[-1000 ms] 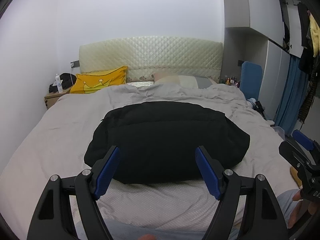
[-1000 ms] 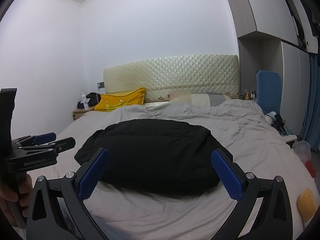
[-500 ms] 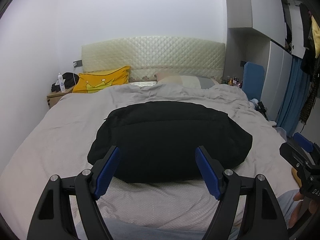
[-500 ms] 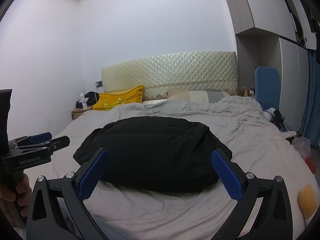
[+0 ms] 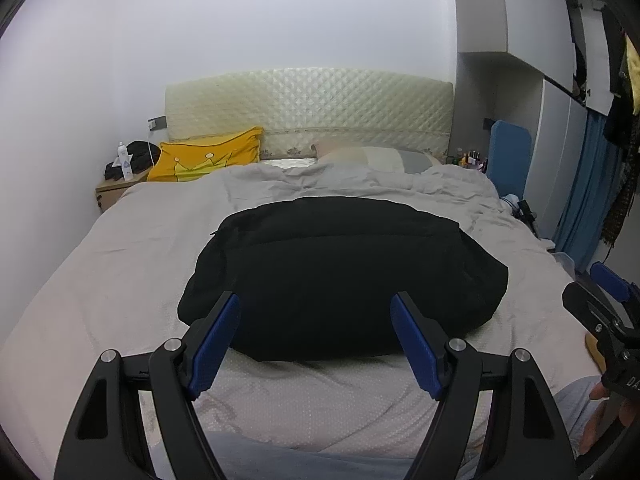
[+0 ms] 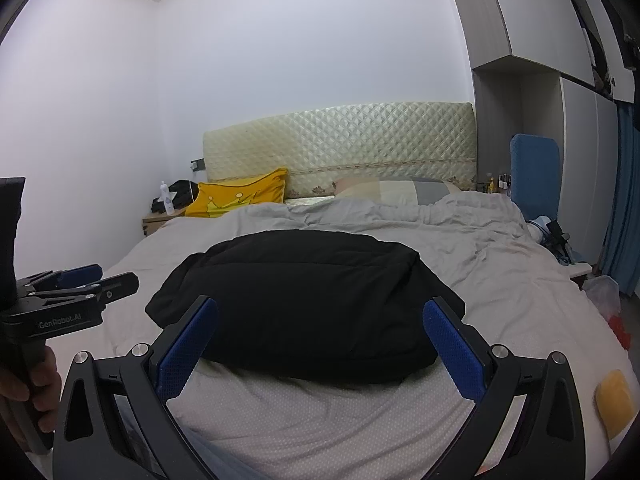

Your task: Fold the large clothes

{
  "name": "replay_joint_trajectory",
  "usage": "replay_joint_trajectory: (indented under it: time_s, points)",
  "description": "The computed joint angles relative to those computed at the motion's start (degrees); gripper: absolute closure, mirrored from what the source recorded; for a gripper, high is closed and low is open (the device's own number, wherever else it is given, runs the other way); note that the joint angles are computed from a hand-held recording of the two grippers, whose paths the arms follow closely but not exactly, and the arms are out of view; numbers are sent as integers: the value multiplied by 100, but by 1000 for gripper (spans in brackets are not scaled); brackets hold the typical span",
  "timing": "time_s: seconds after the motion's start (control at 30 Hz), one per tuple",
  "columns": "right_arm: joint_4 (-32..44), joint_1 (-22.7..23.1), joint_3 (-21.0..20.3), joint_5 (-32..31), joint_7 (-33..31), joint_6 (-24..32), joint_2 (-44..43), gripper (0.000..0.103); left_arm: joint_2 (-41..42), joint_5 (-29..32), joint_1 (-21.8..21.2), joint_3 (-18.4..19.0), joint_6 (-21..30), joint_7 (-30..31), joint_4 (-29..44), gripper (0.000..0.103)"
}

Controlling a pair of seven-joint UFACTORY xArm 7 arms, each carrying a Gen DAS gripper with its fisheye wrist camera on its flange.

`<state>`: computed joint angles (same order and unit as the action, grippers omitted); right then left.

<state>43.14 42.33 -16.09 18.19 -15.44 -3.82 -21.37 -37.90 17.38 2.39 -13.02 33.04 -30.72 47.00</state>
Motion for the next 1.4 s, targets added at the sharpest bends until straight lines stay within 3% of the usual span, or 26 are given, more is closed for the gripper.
replay_joint_trajectory:
  time_s: [0.47,0.57,1.4]
  points:
    - [45,0,18,106,-70,65,5,0,-7,-13,-43,-3,-70,-30,-42,25]
    - [32,-33,46,123,-50,41,6,0,-13,-177,-185,135,-144,82,-81,25]
    - [68,-53,51,38,96,55,31,0,-62,-123,-33,-25,-96,-104,-55,25]
